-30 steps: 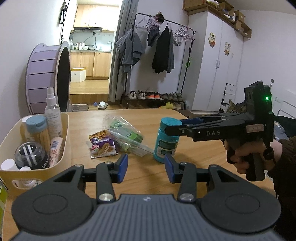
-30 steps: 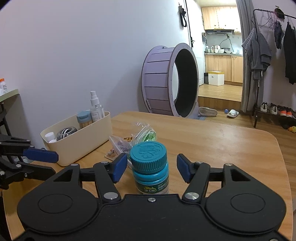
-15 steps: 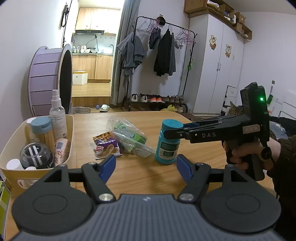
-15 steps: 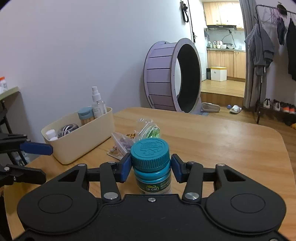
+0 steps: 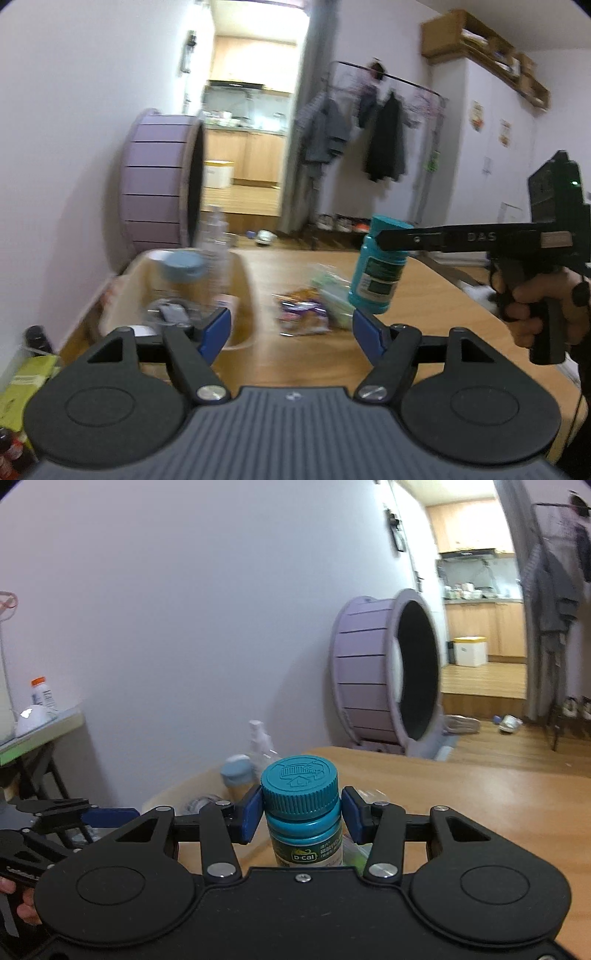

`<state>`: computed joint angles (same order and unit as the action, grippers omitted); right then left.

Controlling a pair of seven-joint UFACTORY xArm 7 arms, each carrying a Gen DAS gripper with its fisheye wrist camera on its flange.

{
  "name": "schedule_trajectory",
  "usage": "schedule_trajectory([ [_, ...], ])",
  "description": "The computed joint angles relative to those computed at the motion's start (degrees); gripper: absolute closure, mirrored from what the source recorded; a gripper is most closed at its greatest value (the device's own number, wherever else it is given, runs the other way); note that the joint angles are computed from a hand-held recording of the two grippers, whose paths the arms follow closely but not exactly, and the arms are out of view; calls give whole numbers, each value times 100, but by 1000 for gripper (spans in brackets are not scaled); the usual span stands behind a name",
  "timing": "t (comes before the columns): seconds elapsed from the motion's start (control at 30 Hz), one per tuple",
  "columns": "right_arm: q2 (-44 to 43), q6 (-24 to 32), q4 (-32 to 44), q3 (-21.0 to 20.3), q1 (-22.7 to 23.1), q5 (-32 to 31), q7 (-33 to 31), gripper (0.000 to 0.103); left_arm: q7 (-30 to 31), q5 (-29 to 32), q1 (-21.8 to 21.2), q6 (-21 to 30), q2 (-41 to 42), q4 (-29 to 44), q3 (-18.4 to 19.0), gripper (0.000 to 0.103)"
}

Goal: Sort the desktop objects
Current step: 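Lift the teal canister and carry it over the cream basket, then lower the teal canister into the basket and open the right tool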

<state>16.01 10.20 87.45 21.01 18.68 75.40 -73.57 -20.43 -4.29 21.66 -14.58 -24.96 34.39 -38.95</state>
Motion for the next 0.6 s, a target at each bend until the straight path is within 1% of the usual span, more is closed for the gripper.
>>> schedule_trajectory([
  [0.13, 491, 131, 670, 37, 238, -774, 572, 58, -229, -105, 111, 153, -302, -153, 136, 31],
  [0.23, 877, 258, 1144, 63, 413, -1466, 1081, 58, -411, -49, 104, 223, -419, -216, 288, 31],
  [0.3, 1088, 378, 1387, 104, 479, -1817, 1358, 58, -504, 19, 111, 264, -474, -240, 370, 31],
  [0.43, 1312, 546, 1554, 271, 467, -2300, 1695, 58, -624, 158, -6, 252, -521, -288, 580, 31],
  [0.6, 1454, 706, 1535, 440, 377, -2810, 2154, 58, -699, 232, -76, 256, -524, -303, 704, 31],
])
